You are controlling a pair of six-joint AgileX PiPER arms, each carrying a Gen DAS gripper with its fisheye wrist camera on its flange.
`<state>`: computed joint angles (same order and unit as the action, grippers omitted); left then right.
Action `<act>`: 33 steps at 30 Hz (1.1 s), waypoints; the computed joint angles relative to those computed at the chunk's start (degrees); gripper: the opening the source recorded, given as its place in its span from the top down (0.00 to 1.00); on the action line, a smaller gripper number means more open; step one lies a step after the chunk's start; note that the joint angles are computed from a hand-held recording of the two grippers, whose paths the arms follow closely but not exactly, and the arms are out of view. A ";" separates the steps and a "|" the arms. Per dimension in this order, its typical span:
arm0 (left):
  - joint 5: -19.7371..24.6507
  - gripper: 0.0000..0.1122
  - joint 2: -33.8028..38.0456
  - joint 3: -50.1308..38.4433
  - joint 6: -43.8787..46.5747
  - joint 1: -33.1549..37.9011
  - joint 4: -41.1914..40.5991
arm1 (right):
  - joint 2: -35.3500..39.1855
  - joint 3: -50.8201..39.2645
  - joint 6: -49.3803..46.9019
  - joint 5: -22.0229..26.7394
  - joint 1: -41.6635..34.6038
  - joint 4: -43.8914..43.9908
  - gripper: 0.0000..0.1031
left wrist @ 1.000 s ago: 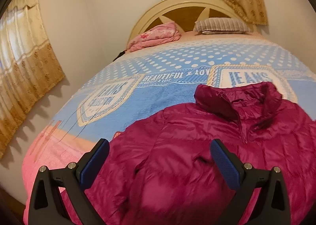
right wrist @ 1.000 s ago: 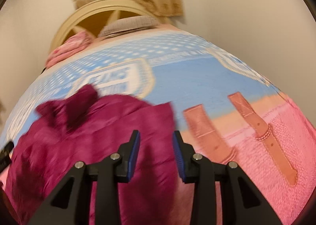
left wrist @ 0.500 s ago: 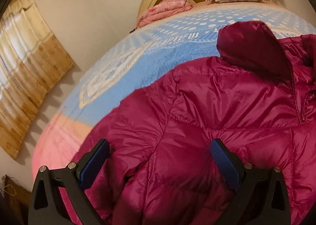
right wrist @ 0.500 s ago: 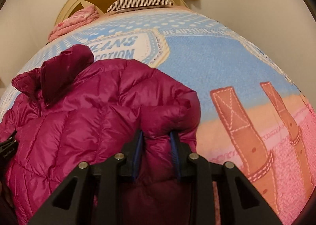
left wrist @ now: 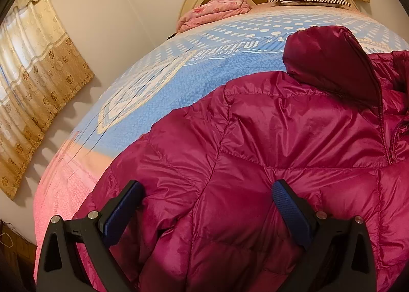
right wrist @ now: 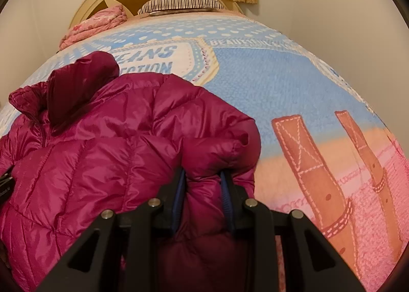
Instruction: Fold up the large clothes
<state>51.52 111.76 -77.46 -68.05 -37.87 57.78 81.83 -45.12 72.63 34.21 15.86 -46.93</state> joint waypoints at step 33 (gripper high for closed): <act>-8.32 0.09 -20.37 10.13 15.62 10.28 -10.67 | -9.68 -1.02 -11.08 10.60 1.28 7.04 0.28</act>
